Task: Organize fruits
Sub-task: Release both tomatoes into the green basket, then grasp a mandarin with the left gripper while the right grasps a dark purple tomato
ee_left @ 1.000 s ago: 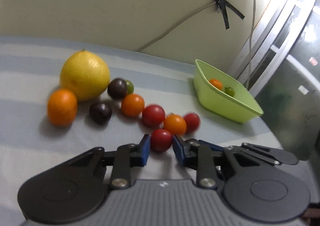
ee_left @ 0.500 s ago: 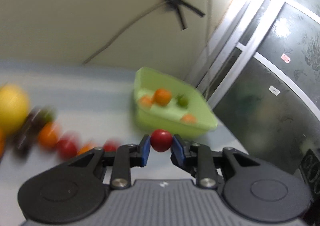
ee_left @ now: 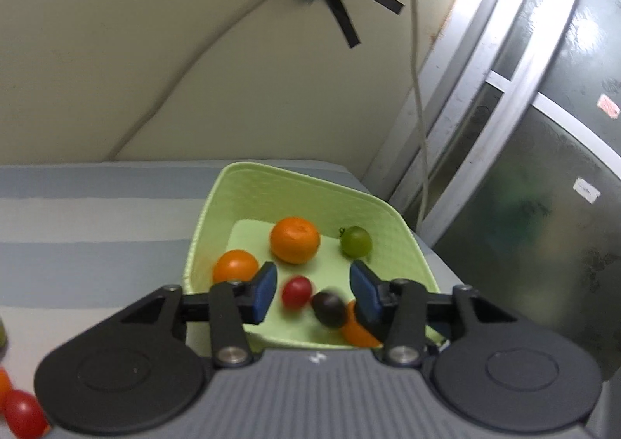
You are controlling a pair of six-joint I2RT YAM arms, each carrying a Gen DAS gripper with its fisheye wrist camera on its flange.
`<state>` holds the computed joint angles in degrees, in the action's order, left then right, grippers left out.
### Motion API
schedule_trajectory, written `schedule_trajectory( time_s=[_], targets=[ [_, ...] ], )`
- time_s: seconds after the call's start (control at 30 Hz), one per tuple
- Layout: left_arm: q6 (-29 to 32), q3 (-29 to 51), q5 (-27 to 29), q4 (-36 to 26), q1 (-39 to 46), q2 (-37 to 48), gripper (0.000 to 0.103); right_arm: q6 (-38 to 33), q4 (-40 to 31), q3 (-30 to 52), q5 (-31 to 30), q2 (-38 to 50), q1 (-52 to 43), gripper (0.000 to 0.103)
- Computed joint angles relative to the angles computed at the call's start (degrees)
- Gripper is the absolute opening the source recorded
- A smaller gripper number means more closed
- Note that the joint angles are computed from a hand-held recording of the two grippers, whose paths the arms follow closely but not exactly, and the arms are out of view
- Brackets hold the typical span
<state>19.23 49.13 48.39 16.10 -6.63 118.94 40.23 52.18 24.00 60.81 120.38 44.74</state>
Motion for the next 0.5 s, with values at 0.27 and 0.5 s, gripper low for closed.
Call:
schedule_trajectory(
  time_s=[0.27,0.5],
  targets=[
    [19.9,-1.6,11.8,-18.4,18.9,-6.9,0.051,3.4,5.9,-2.4,10.2,2.6,4.8,0.036],
    [27.3,7.1,8.8,-19.1,38.8,0.2,0.055,-0.6,15.4,-3.7,4.9,1.4,8.9,0.037]
  ],
)
